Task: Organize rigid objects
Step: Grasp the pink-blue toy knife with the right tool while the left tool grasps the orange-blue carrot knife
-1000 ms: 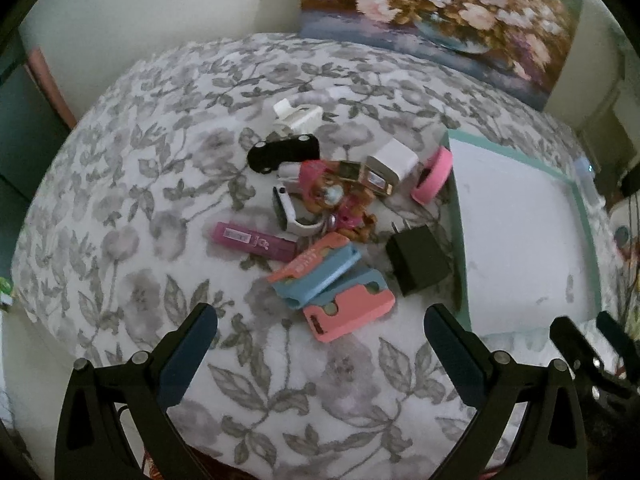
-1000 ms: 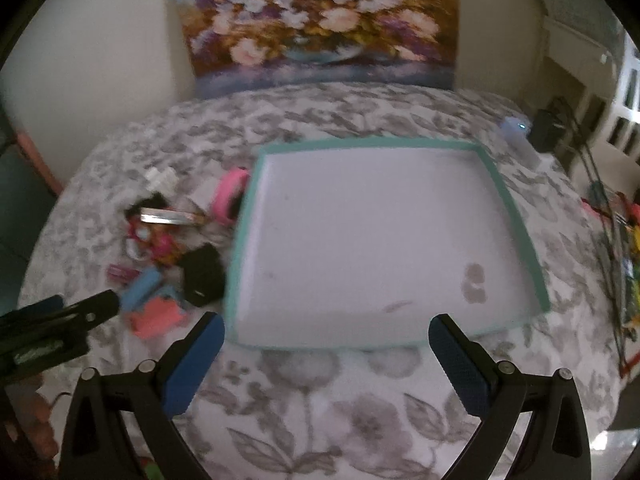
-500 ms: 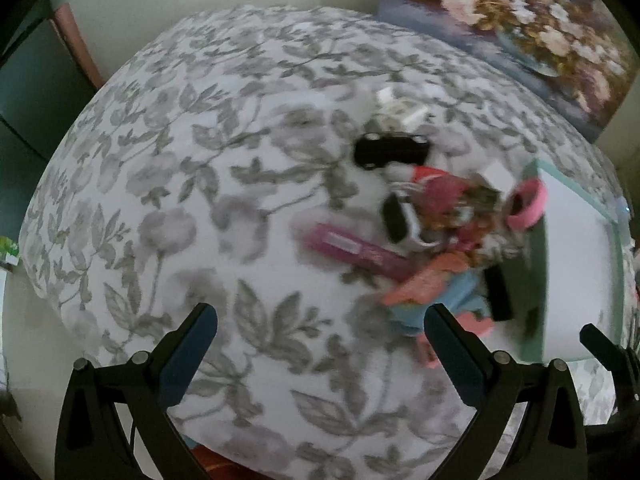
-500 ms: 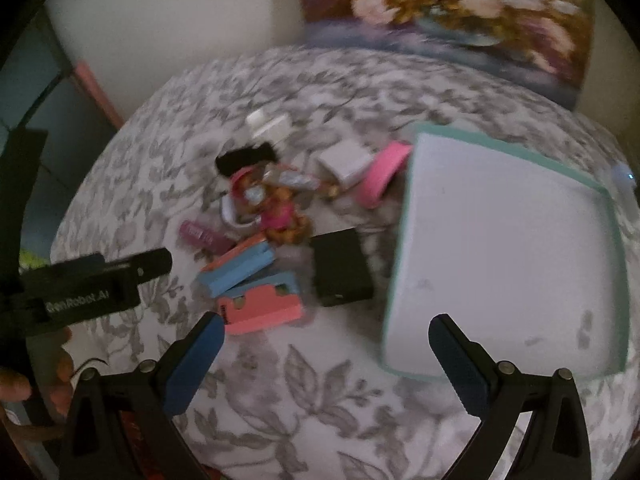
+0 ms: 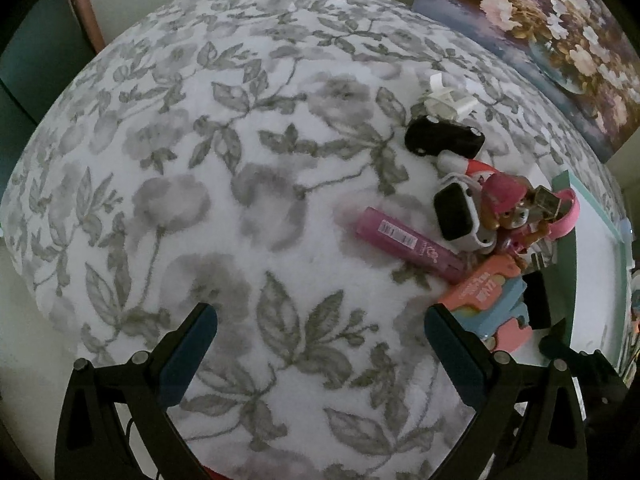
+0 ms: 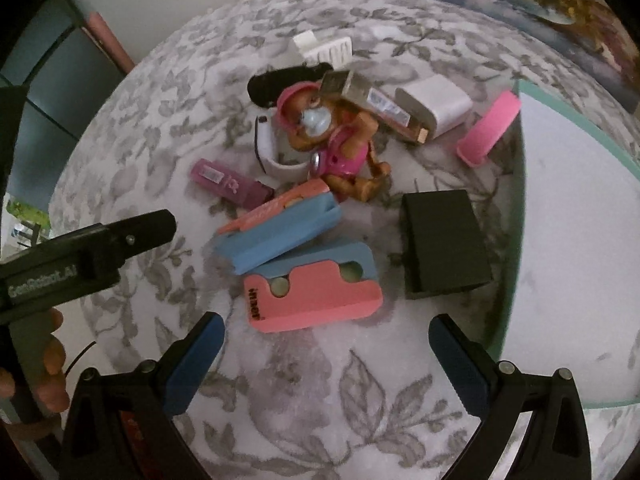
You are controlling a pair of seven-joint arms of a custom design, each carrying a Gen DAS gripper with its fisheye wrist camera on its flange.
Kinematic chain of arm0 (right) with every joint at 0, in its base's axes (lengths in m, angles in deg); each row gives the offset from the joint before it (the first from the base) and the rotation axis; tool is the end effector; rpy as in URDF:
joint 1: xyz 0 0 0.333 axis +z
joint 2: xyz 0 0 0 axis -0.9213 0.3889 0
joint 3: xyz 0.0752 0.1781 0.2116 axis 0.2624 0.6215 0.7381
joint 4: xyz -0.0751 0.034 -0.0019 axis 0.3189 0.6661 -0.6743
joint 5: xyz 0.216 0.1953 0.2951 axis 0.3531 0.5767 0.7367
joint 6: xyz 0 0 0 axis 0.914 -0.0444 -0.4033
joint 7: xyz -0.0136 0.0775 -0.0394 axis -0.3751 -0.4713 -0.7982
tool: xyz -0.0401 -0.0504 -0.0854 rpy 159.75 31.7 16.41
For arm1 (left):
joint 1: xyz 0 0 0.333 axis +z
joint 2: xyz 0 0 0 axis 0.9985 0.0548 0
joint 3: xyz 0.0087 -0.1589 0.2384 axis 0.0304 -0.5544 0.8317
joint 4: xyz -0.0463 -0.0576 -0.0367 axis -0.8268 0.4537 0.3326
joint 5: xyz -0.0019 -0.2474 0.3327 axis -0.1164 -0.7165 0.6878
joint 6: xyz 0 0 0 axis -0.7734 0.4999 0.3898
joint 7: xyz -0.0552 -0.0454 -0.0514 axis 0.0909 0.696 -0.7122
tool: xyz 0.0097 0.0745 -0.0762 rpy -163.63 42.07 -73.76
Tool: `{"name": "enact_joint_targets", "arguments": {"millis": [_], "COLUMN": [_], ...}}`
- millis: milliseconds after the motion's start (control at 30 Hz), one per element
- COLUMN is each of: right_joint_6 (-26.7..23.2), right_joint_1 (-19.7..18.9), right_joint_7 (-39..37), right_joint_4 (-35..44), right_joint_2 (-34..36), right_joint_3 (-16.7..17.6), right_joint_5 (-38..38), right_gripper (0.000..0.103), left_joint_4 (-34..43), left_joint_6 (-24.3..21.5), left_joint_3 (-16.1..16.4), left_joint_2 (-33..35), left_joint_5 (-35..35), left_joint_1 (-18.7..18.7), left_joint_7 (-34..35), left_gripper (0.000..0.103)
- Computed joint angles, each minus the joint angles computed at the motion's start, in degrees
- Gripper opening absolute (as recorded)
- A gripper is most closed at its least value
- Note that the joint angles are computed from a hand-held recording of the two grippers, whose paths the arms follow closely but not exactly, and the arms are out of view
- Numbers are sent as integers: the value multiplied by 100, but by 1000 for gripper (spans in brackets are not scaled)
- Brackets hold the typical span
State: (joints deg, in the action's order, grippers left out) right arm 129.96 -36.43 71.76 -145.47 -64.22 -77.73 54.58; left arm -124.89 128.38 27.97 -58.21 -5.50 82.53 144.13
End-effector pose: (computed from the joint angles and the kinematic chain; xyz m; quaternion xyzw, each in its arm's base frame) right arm 0.3673 0.3194 0.4377 -0.6317 0.7559 -0.0497 0.1648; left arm 0.4590 -0.1125 0.4457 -0.6365 0.7585 -0.1304 0.0497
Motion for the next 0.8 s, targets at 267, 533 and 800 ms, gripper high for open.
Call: {"name": "enact_joint_targets", "arguments": {"millis": [267, 533, 800], "right_joint_6": [-89, -391, -297], "right_joint_1": [-117, -93, -71], "right_joint_7": [187, 418, 648], "right_joint_4": [482, 826, 658], "right_joint_2": [683, 1055, 847], "right_joint_3": [125, 232, 218], "right_joint_5": [-367, -1016, -1086], "right_gripper": [103, 101, 80], "left_joint_4": [-11, 11, -47], "left_joint_6": [53, 22, -145], "left_joint_3": [14, 27, 54], "left_joint_2": [167, 209, 7], "left_joint_5": [-66, -56, -72], "left_joint_1": [-12, 14, 41], "left_joint_7": [46, 15, -7], "left_gripper": [103, 103, 103]}}
